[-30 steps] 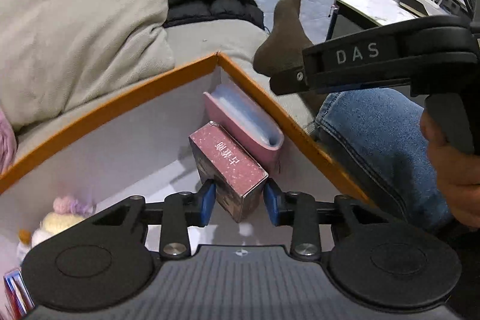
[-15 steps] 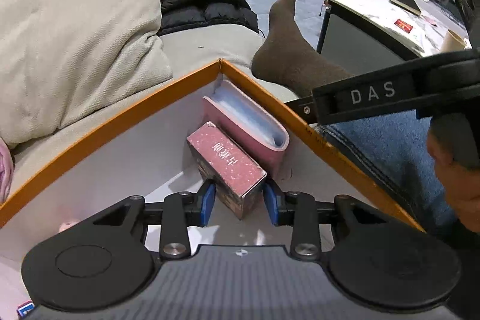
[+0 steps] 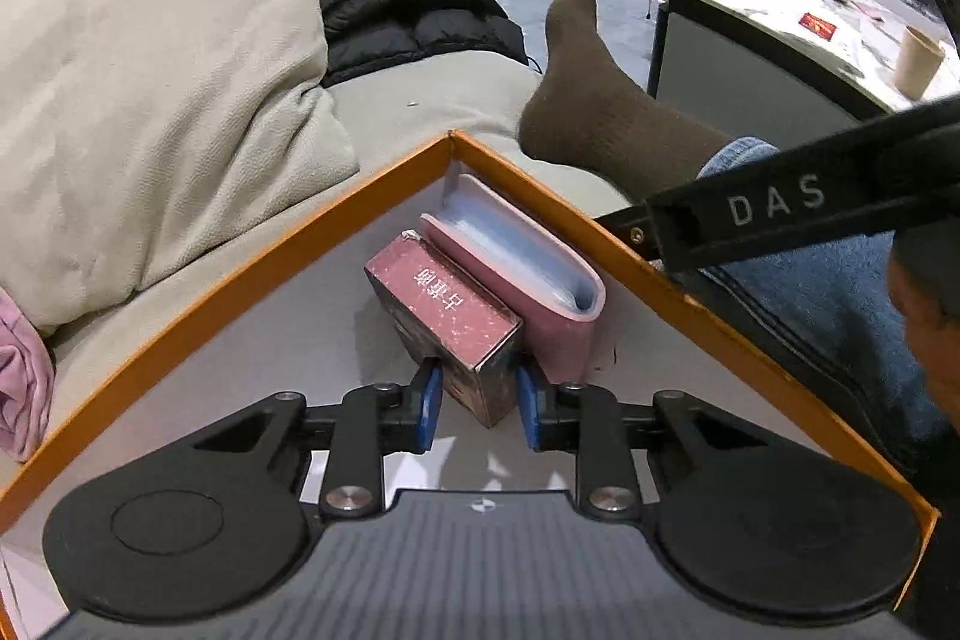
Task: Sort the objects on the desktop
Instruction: 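Set the photo card box upright in the orange box and open the left gripper, then grasp the brown kraft box with the left gripper while the right grasps the dark grey box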
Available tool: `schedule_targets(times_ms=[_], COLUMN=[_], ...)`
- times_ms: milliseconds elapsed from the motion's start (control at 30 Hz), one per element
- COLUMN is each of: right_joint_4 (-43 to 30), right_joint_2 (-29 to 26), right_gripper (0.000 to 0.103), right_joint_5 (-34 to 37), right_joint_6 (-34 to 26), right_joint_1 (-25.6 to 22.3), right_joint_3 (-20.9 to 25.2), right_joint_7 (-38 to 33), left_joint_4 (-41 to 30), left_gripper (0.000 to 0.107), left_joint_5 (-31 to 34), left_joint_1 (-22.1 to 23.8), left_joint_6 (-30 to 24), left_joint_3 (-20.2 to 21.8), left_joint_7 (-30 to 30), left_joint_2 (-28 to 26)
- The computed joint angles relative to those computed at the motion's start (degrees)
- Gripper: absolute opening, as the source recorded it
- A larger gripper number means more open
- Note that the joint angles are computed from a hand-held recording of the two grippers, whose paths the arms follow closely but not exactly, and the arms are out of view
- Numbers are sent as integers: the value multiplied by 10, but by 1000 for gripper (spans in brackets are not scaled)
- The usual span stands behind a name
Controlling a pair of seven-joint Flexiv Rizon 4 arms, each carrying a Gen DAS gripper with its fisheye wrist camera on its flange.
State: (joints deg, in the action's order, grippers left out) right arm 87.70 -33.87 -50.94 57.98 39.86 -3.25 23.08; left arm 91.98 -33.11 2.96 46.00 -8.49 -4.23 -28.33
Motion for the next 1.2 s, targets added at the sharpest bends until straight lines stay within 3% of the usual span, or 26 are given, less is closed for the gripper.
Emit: schedule_targets(times_ms=[333, 500, 633, 800, 933, 1067, 1100, 1133, 1200], right_joint_4=[-5, 25, 59, 85, 88, 79, 78, 76, 75], right_joint_2=[9, 42, 75, 100, 97, 82, 79, 75, 70], right_gripper=[47, 47, 47, 53, 57, 57, 55, 54, 40], right_joint_5=[-35, -132, -246, -281, -253, -174, -148, -117, -78], right_joint_6=[-50, -82, -109, -143, -146, -150, -149, -148, -151], right_joint_1=[18, 45, 64, 67, 71, 88, 91, 94, 105], right_joint_3=[-3, -4, 7, 58, 98, 121, 126, 132, 135], right_joint_7=[-12, 26, 91, 102, 44, -36, -51, -67, -81], left_joint_4=[9, 58, 101, 135, 168, 203, 217, 227, 248], left_gripper=[30, 30, 30, 30, 31, 41, 52, 56, 57], left_joint_5=[7, -65, -141, -163, -143, -119, -115, -112, -97], left_joint_1=[6, 32, 51, 65, 75, 91, 94, 97, 103], left_joint_6=[-21, -32, -84, -152, -178, -209, -212, -217, -229], left_joint_3=[18, 18, 42, 94, 125, 150, 156, 160, 170], left_joint_7=[-37, -11, 27, 25, 7, 5, 8, 13, 29], left_joint_2=[27, 86, 148, 198, 221, 240, 249, 255, 268])
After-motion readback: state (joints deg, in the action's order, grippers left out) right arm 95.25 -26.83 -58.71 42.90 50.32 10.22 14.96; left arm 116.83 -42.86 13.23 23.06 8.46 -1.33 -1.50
